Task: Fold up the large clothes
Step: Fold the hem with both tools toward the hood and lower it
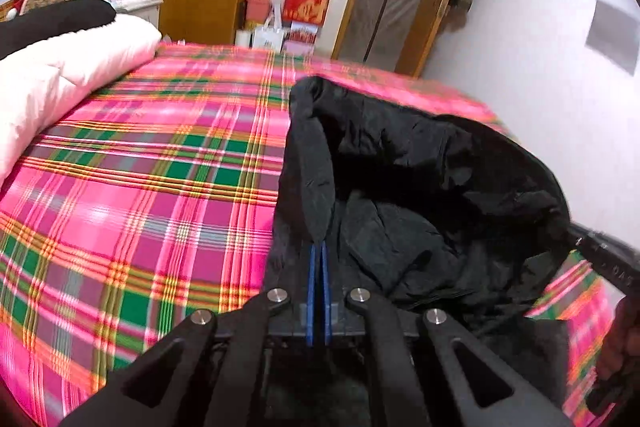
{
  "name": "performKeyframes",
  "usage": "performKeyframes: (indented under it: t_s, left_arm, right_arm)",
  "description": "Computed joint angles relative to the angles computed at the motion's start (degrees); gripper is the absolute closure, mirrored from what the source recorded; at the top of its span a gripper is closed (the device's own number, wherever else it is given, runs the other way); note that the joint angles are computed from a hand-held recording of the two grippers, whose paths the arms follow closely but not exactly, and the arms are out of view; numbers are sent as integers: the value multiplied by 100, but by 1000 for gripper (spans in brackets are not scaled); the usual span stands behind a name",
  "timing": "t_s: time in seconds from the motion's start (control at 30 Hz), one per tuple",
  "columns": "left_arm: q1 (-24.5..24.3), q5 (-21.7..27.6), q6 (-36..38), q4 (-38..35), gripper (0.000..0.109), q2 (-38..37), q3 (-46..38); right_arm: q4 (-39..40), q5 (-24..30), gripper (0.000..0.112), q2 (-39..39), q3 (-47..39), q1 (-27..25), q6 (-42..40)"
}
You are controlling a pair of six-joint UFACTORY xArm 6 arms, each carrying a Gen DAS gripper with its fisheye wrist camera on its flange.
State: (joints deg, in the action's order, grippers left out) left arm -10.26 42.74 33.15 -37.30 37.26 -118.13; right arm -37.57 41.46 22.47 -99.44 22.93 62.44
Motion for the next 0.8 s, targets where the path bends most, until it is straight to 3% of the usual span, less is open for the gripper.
performKeyframes:
  t_s: [0.17,0.33,0.67,0.8]
  left_arm:
    - [285,-235,1227,-1272,106,-1885,2408]
    - [644,-56,1626,-1489,105,-3109,4089]
    - [1304,336,1505,-786,105,-4430,5891]
    - [1479,338,1543,-817,105,-4847,6188]
  right_arm:
    - [-717,-437,106,-1390,1682,450,1452]
    - [-732,-500,106,-2186,2952,959,2371]
    - [168,-859,106,-2821,4395,1431,2703]
    - [-199,-998,97,-3162,4734,1493,3303]
